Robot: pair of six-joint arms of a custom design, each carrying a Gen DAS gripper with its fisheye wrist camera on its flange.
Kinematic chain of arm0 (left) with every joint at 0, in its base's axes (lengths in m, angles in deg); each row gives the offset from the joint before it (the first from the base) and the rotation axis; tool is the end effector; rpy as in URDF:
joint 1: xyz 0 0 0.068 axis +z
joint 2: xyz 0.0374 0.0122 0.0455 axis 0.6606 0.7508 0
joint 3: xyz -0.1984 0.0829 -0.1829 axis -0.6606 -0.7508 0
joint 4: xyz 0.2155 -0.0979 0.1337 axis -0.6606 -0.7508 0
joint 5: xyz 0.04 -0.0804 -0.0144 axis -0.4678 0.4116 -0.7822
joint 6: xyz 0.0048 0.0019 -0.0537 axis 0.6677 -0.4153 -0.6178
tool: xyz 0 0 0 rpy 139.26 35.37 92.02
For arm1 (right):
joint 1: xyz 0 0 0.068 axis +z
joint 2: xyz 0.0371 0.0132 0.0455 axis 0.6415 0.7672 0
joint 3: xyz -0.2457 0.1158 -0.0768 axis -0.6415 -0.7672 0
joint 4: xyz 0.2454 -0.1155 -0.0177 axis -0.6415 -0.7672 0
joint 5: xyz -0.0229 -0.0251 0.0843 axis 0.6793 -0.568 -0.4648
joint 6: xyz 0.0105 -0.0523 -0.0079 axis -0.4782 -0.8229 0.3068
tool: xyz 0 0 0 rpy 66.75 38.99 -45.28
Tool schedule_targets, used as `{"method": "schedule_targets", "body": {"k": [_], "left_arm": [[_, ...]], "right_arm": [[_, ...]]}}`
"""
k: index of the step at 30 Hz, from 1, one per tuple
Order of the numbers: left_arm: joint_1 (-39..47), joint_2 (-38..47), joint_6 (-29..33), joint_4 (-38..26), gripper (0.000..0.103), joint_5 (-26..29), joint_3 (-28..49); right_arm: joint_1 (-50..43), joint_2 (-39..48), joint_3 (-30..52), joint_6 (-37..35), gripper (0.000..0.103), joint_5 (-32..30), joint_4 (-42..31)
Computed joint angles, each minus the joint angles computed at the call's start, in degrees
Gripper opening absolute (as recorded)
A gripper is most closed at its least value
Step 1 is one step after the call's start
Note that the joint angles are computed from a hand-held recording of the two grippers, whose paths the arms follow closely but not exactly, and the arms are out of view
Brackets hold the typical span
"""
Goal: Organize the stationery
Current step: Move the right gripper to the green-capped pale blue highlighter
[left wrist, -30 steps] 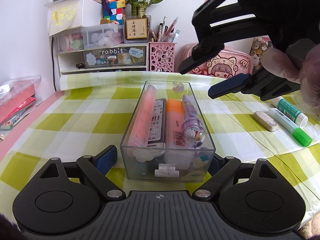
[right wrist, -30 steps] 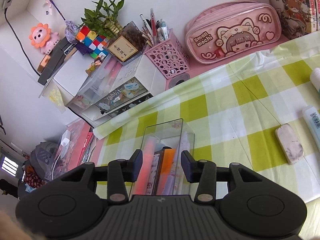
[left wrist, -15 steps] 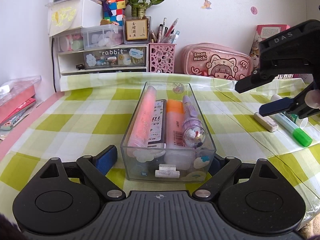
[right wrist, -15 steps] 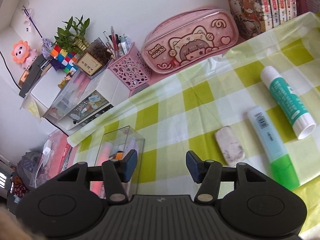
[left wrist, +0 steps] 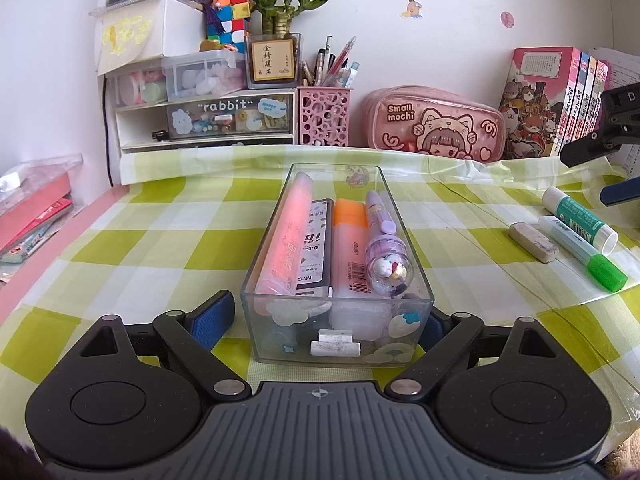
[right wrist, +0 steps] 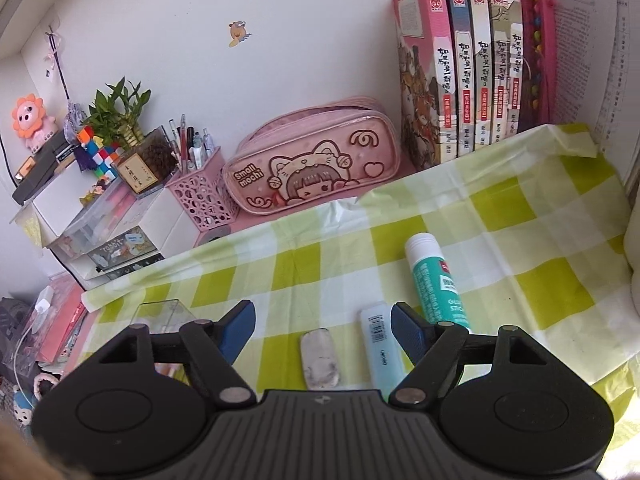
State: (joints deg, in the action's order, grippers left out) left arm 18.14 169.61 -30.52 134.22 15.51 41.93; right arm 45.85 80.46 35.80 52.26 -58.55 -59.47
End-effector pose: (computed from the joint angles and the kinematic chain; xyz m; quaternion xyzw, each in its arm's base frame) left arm 0.2254 -0.1021 0.0113 0.2544 0.8352 -0.1325 0.4692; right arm 0.1559 0.0093 0.0903 0.3048 0.8568 0.0771 0.4086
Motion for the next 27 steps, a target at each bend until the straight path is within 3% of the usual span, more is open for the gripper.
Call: {"method": "schedule_targets", "body": {"k": [14,27], "left_arm": [[0.0,0.1,0.0,0.1,0.088,0.0,0.0],[0.0,0.2,0.0,0.2,0.088,0.0,0.0]], "right_arm": [[-6.7,13.3,-0.5,-4.9,0.072,-7.0,8.4],[-5.4,15.9,1.4,-7.3,0.072,-6.2,6.0]]}}
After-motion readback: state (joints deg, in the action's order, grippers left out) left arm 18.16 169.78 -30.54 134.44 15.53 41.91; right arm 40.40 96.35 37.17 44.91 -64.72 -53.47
